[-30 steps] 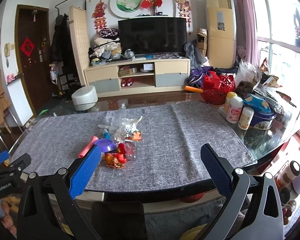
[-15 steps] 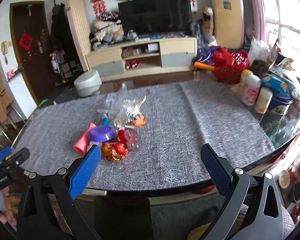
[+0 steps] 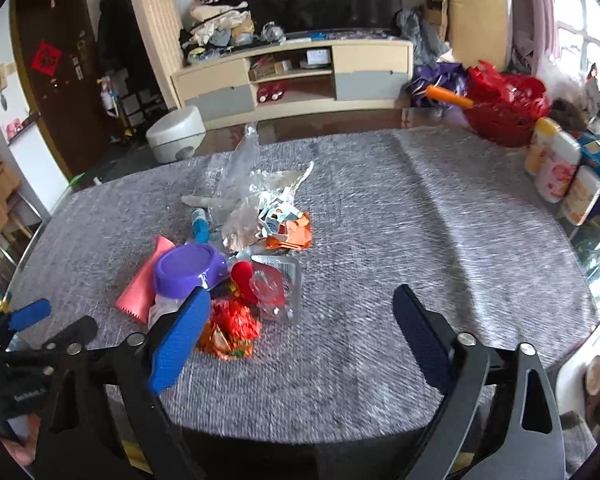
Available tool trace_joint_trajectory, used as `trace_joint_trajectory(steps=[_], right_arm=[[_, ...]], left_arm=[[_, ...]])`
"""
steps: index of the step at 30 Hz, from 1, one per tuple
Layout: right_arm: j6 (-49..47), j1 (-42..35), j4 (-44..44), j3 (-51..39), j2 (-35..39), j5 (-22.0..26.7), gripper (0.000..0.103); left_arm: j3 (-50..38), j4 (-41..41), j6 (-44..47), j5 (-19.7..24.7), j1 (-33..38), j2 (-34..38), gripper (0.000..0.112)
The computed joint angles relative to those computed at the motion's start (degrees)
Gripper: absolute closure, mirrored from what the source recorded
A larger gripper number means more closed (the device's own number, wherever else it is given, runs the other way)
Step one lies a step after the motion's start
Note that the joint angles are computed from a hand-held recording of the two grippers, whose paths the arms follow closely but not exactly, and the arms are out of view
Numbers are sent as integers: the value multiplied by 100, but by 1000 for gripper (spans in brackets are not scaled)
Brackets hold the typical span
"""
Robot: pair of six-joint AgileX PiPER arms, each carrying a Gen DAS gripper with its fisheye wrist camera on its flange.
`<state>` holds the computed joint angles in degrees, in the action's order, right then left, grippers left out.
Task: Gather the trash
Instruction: 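Grasp the pink plastic cone with the left tool while the right tool grasps the silver wrapper packet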
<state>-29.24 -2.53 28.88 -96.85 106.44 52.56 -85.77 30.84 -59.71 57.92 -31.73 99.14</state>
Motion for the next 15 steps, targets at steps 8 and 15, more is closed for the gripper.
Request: trace_joint_trajectory(steps=[8,15], right_arm=[[65,127,141,-700,763,417,53],[133,132,189,-787,896,446,65]], left_arm=[[-266,-880,832,-491,486,568,51],[-359,-1258,1225,-689,723,814,63]])
